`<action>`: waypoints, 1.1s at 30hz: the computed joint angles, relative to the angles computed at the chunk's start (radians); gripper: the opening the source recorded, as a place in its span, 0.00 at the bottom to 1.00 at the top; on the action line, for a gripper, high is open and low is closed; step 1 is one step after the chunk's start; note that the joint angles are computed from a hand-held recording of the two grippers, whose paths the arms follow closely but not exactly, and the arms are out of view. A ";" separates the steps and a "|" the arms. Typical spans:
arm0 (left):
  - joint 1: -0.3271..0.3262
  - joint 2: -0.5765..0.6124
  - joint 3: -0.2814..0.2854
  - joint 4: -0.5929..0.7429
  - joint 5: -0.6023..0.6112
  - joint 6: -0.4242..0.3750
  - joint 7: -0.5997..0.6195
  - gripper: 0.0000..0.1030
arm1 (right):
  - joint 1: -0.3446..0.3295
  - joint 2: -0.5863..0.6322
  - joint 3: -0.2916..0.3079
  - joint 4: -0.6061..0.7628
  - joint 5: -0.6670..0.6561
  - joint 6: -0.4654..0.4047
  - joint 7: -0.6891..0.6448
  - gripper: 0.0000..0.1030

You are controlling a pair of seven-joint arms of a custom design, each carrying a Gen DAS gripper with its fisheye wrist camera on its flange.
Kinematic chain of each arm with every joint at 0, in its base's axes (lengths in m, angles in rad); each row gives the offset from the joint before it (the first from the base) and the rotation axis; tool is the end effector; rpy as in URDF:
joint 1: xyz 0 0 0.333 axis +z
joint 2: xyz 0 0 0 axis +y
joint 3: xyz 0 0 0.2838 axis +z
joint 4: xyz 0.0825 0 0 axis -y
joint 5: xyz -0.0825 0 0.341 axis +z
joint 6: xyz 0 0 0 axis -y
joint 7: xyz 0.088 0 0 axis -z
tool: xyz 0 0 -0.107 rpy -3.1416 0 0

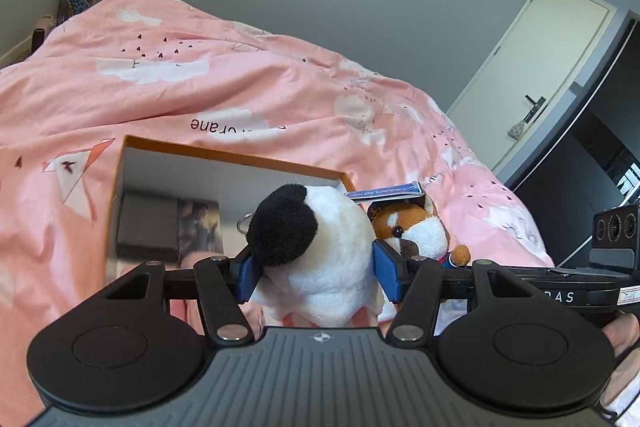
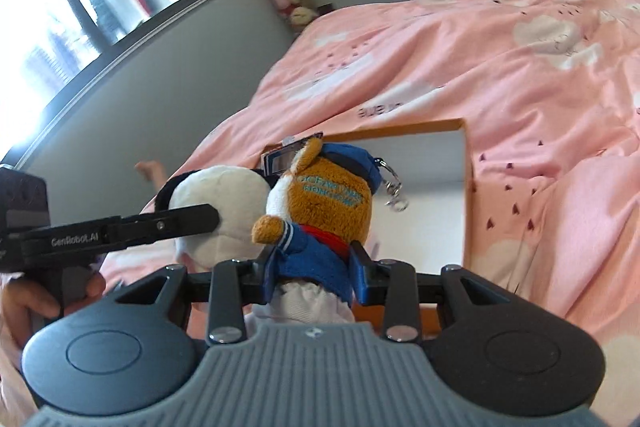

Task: Organize objects
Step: 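Carry the panda plush with the left tool while the right tool carries the bear into the box, then lower the panda plush into the box with the left tool while the right tool lowers the bear beside it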

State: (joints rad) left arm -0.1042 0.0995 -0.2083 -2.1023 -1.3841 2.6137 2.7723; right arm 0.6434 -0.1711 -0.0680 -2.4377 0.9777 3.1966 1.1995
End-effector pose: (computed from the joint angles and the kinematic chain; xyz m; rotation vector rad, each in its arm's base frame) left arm 0.5277 -0.1457 0.3960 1.5588 -2.3079 1.4500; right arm 0.4283 0.1842 0.4452 -1.5433 1.6341 -0.2486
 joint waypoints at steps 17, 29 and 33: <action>-0.002 0.445 -0.080 0.401 0.442 0.115 -0.365 0.65 | -0.214 0.343 0.022 0.241 -0.565 -0.137 0.428 0.37; -0.010 0.624 -0.110 0.588 0.735 0.138 -0.597 0.64 | -0.077 0.538 -0.188 0.478 -1.163 -0.289 0.819 0.37; -0.008 0.656 -0.124 0.617 0.816 0.142 -0.647 0.64 | -0.082 0.568 -0.186 0.526 -1.288 -0.342 0.856 0.38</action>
State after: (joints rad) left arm -0.1127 0.7553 -0.3321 -1.4850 -0.5678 2.7560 2.1250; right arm 0.5611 0.3971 -0.2542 -1.9113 -0.3100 2.8550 2.0557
